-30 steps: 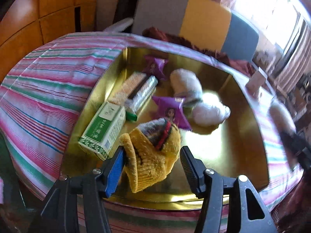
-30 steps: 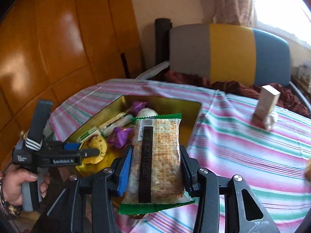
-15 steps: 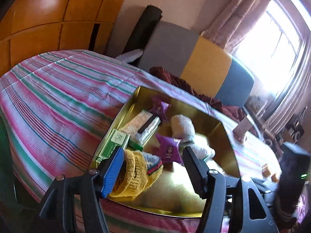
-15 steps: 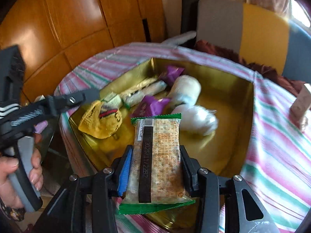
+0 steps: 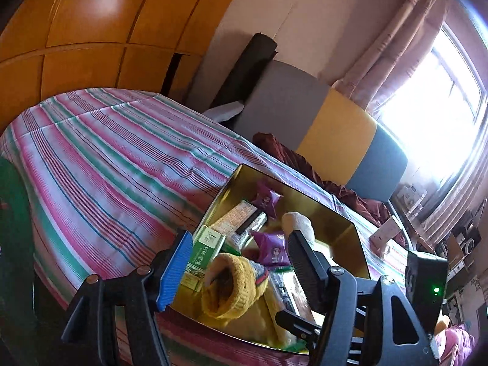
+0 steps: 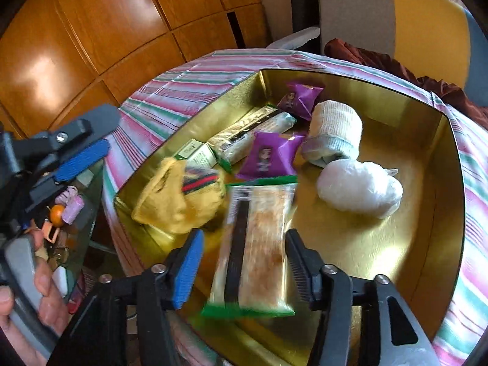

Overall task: Organize objects
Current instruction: 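Lower the cracker bar into the gold tray and open the right tool, then move both open tools back toward the white box on the table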

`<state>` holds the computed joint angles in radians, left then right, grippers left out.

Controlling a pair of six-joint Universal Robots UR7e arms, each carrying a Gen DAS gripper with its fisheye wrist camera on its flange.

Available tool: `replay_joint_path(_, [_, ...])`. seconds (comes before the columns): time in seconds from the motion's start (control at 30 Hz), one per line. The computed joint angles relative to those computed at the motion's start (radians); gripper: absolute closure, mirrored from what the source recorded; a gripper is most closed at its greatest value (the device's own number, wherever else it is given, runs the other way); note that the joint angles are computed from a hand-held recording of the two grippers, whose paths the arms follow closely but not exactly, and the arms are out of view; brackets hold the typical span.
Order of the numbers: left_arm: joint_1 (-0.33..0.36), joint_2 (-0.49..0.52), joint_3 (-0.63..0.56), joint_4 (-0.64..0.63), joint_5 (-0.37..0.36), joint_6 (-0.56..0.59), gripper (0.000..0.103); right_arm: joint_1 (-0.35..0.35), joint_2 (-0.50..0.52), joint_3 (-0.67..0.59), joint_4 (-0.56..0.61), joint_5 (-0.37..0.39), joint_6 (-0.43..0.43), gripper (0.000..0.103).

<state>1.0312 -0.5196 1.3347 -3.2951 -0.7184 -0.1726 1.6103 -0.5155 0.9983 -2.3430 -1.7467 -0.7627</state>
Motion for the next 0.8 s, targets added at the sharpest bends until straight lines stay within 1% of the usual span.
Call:
replay_joint_path(0.17, [-0.001,-0.001,0.009,0.017,-0.049,-0.004,0.037,-0.003,-0.031,0.031,-0.019,0.006,-0.032,0.041])
replay_joint_path(0.37, [-0.009,0.008,0.005,0.030,-0.043,-0.002,0.037,0.001,-0.036,0.055,-0.103,-0.022,-0.064,0.041])
replay_joint_path(0.5, [-0.009,0.006,0.008,0.047,-0.042,-0.016,0.037,-0.004,-0.041,0.045,-0.081,-0.001,-0.031,0.041])
replay_joint_path(0.6, [-0.009,0.006,0.003,0.083,-0.057,-0.029,0.037,-0.007,-0.063,0.064,-0.098,0.014,-0.032,0.041])
replay_joint_path(0.7, [-0.014,0.013,-0.006,0.113,-0.071,-0.018,0.037,-0.011,-0.084,0.074,-0.129,0.012,-0.045,0.040])
replay_joint_path(0.8, [-0.023,0.022,-0.017,0.143,-0.095,-0.003,0.037,-0.020,-0.102,0.071,-0.152,0.011,-0.040,0.037])
